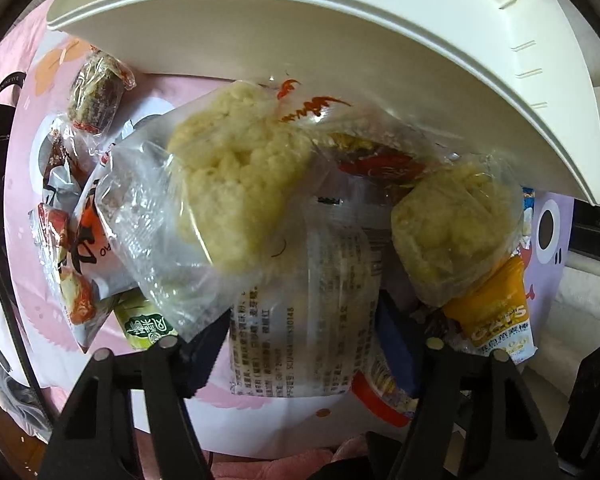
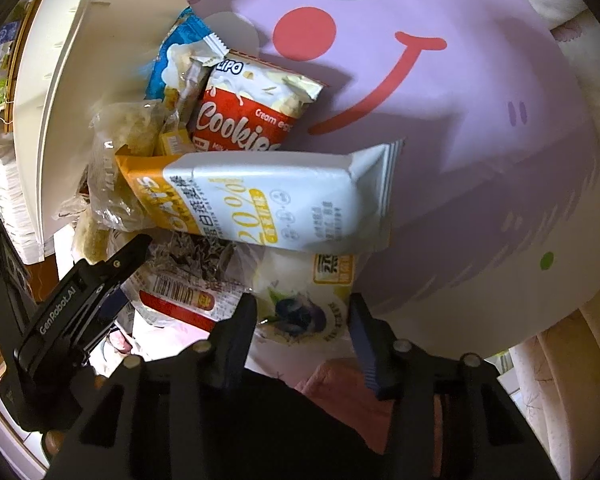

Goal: Organize snacks
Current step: 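Lower the left gripper onto the clear white-labelled bread pack and close, then grasp the blue-printed snack pack with the right gripper while the left gripper lifts the bread pack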

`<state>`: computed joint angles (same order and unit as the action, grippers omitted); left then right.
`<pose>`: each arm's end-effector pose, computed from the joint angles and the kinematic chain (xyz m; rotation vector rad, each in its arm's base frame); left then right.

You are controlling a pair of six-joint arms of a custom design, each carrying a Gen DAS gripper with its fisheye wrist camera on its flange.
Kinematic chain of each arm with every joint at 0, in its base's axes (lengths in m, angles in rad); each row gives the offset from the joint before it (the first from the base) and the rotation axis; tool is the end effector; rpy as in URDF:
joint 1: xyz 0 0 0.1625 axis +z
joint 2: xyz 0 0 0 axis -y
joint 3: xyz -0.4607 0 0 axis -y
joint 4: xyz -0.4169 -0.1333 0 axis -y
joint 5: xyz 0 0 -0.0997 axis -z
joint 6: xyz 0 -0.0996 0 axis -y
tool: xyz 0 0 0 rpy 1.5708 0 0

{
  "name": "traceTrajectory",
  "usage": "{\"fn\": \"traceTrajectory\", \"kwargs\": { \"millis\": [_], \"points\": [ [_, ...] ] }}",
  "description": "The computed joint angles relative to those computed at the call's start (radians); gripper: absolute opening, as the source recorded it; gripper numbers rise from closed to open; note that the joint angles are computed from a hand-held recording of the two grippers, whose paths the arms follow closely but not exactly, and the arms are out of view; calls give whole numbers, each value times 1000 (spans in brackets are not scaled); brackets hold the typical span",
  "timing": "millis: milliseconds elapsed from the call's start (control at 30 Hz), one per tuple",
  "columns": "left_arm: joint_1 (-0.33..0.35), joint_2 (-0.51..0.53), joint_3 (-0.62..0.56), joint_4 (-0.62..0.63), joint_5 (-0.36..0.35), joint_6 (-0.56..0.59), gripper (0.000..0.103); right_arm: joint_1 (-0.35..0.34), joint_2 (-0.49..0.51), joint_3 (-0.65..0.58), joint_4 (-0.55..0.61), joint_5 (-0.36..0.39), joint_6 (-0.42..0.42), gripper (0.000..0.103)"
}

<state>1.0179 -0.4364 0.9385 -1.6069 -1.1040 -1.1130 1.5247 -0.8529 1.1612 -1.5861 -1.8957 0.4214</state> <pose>-0.2854 -0.8016 0.0323 -0.5535 2.4327 -0.0405 0.0660 -0.7723 0.2638 -0.5728 -2.6932 -0.3149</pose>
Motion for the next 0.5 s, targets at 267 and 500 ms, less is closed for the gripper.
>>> {"fn": "traceTrajectory", "kwargs": {
  "millis": [267,500],
  "points": [
    [-19,-40,36,26,-2,-10,59,15,-54,84,-85,-14,20,28],
    [-54,-121,157,-36,9,3,59,34,-128,211,-217,-48,15,10]
  ]
}}
